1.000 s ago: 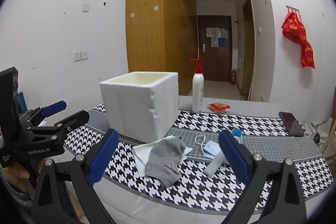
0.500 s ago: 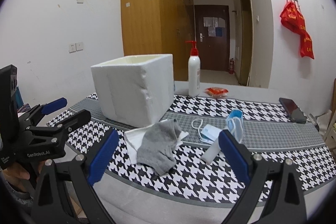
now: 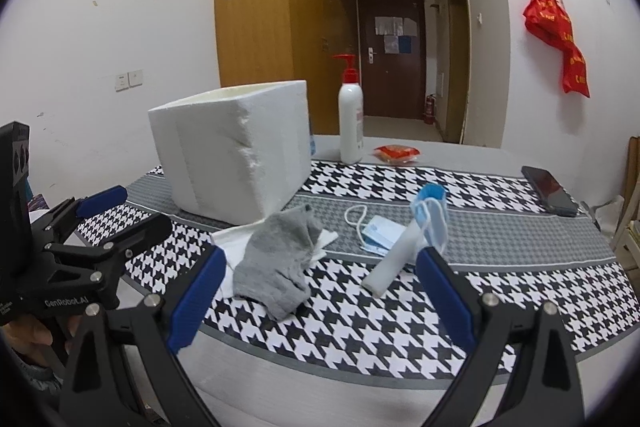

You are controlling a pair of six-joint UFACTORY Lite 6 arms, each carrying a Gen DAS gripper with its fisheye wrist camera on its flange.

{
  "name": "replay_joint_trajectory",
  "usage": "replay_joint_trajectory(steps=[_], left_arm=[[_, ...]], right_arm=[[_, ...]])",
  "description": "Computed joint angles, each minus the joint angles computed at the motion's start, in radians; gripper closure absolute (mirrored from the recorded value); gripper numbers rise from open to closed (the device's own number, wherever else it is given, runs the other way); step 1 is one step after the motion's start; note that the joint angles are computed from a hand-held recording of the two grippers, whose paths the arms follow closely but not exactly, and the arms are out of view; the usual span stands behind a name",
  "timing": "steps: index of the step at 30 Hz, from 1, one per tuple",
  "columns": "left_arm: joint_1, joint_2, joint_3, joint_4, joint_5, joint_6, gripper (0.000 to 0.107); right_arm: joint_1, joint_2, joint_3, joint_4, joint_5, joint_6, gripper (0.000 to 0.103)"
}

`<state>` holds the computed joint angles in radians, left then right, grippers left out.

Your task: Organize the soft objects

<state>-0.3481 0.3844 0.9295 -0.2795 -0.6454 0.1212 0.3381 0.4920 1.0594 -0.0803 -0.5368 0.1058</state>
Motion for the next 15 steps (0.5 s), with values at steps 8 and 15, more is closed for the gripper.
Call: replay_joint_trajectory(steps=[8, 15], left_arm=[[-0.003, 0.049, 0.077, 0.064, 0.058, -0.023, 0.005], [0.006, 0.105, 0.154, 0.148, 0.128, -0.071, 0.005]], right_arm=[[-0.019, 0.004, -0.006, 0.036, 0.007, -0.023, 0.005], [-0.025, 0.027, 0.014, 0.033, 0.027, -0.019, 0.005]])
